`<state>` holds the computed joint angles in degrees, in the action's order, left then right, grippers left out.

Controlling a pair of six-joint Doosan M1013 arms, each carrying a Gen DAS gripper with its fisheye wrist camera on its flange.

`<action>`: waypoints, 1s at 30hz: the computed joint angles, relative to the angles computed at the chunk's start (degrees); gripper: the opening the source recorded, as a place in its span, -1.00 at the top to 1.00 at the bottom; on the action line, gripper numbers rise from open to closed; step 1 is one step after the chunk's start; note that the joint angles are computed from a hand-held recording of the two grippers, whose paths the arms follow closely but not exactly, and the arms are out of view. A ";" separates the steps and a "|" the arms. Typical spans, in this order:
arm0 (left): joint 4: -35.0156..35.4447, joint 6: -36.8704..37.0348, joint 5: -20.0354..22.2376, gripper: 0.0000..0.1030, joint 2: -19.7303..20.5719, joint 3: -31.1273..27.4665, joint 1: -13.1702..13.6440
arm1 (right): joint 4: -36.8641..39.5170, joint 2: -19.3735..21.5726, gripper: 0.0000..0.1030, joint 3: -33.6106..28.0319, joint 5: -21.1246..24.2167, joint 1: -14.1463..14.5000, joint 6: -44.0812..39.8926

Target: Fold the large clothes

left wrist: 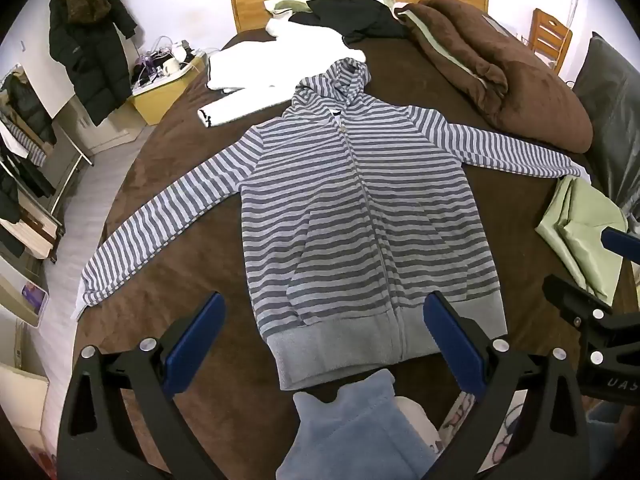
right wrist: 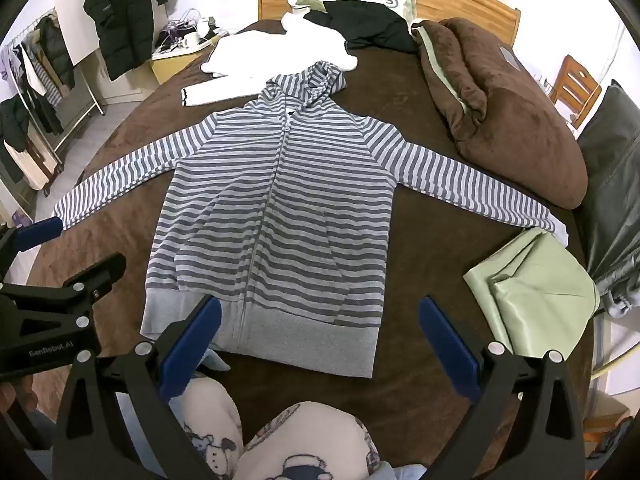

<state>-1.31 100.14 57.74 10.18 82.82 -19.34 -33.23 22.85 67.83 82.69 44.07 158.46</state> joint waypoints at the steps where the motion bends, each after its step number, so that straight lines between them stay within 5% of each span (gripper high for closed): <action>1: 0.08 -0.12 0.17 -0.88 0.05 -0.07 -0.02 | -0.13 -0.06 -0.89 0.10 -0.23 0.01 0.07; 30: -0.53 -1.17 -0.07 -0.88 0.05 0.17 0.31 | -0.30 0.14 -0.89 0.06 0.16 0.21 0.39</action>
